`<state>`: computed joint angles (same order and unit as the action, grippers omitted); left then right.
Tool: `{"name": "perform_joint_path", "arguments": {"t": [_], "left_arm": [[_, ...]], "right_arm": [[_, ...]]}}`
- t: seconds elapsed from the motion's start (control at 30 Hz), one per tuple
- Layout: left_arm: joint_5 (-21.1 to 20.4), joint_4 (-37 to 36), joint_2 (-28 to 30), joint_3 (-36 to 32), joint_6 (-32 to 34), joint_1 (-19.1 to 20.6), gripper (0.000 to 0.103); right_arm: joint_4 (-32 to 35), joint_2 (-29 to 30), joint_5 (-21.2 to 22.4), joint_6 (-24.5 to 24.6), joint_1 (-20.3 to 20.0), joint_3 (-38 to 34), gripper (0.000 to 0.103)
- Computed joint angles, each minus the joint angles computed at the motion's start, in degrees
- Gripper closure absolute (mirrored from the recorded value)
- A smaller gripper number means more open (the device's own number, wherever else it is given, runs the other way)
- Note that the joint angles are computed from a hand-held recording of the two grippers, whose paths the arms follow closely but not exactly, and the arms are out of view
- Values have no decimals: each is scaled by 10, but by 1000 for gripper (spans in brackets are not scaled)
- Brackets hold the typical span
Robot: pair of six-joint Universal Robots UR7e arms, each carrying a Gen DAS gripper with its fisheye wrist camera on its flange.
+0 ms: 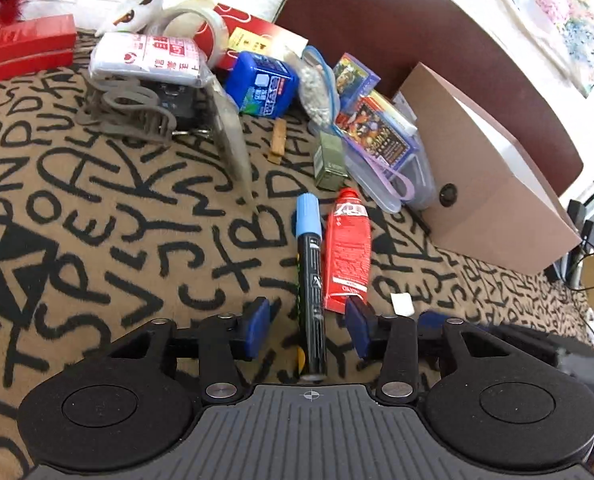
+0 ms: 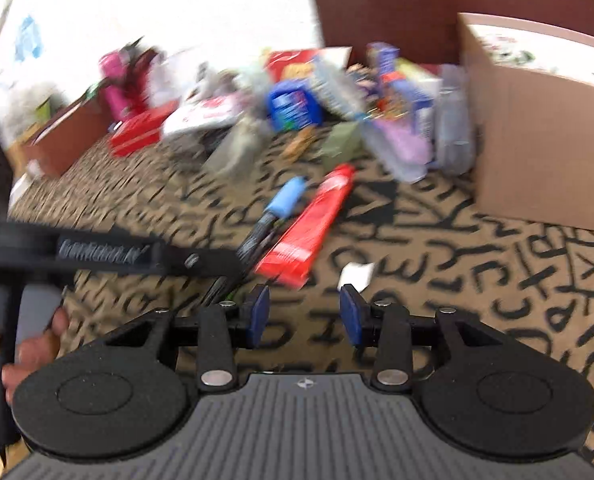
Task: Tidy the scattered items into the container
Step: 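Grasp the blue-capped marker with the left gripper while the right gripper grasps the red tube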
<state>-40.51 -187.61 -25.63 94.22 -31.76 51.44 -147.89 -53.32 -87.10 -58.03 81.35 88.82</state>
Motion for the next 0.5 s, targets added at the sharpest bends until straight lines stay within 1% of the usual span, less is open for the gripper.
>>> {"name": "perform_joint_path", "arguments": {"t": [0.1, 0.13, 0.17, 0.2, 0.23, 0.27, 0.33, 0.43, 0.47, 0.5], "left_arm": [[0, 25, 6, -18, 9, 5, 49], [9, 29, 11, -22, 16, 4, 53], [18, 36, 14, -27, 21, 4, 62], [24, 45, 15, -32, 22, 4, 68], [26, 49, 15, -32, 20, 5, 82], [27, 52, 14, -32, 17, 6, 88], [23, 52, 12, -30, 18, 9, 91], [18, 50, 8, -27, 10, 11, 91], [16, 49, 7, -25, 6, 12, 91], [14, 50, 5, -25, 4, 13, 91]], "right_arm": [[-25, 21, -7, 29, 8, -15, 59], [-29, 27, -6, 33, 9, -21, 59], [-26, 33, -4, 38, 10, -28, 59], [-20, 40, -1, 42, 12, -37, 59], [-17, 46, 0, 46, 13, -45, 59], [-18, 53, -2, 49, 15, -51, 59], [-21, 63, -12, 57, 18, -58, 59], [-10, 78, -20, 76, 20, -73, 59], [-14, 81, -17, 74, 20, -73, 61], [-17, 82, -16, 67, 21, -72, 65]]}}
